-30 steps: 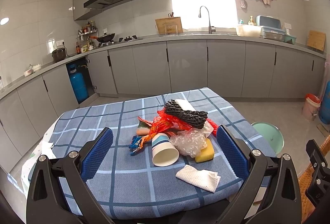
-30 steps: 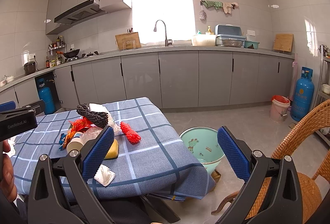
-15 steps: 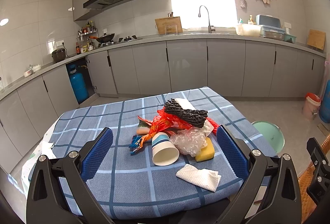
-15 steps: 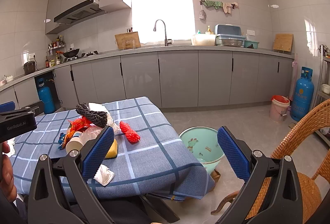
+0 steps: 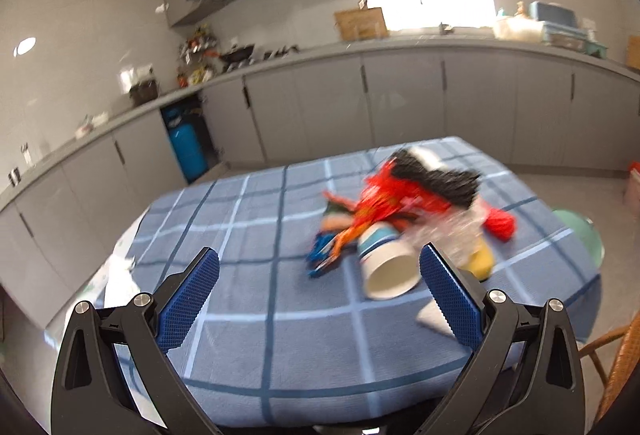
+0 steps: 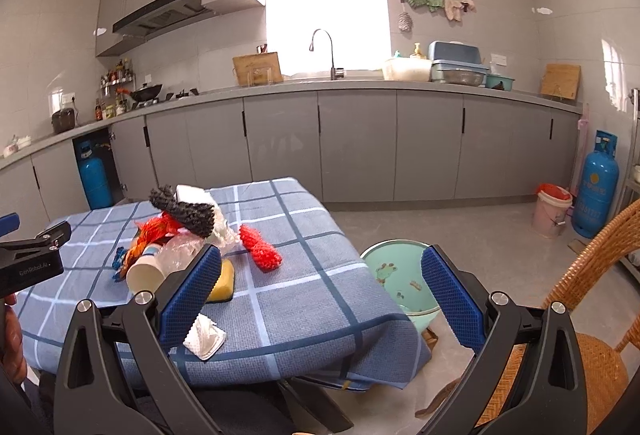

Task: Collect trash
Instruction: 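Grasp the white tissue with the right tool while the left tool approaches the paper cup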

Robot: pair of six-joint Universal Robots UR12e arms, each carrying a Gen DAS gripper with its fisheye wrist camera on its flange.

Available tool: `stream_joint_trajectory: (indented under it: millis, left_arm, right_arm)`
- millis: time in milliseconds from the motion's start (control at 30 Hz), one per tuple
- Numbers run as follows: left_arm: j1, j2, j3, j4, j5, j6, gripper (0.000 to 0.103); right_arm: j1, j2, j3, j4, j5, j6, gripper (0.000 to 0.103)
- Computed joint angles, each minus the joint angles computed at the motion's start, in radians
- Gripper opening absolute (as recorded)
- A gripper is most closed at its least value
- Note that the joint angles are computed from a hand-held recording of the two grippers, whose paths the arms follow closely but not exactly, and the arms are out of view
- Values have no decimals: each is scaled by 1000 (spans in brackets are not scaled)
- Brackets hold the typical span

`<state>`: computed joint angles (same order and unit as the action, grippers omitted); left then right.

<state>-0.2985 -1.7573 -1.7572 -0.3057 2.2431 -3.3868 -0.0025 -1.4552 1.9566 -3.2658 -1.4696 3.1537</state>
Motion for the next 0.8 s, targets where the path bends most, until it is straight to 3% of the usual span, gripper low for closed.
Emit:
stream_joint_trajectory:
  millis: [200,300,567,767,800]
  left_arm:
    - [45,5,-34,-49,23,-73,99]
    - [56,3,-31,-91,-7,-104,99]
    - [63,-9,-40,-48,-79,-65,99]
    - [64,-33,-35,-3,-122,-12,99]
    - [66,-37,-34,-6,-136,-7,99]
  right_arm:
    - [45,61,-34,8,47,-126,98]
    - [66,92,-59,44,70,-182,98]
    - [90,143,-100,155,128,-258,97]
    - [97,162,-121,247,169,-295,82]
    - [97,164,-125,267,175,-300,74]
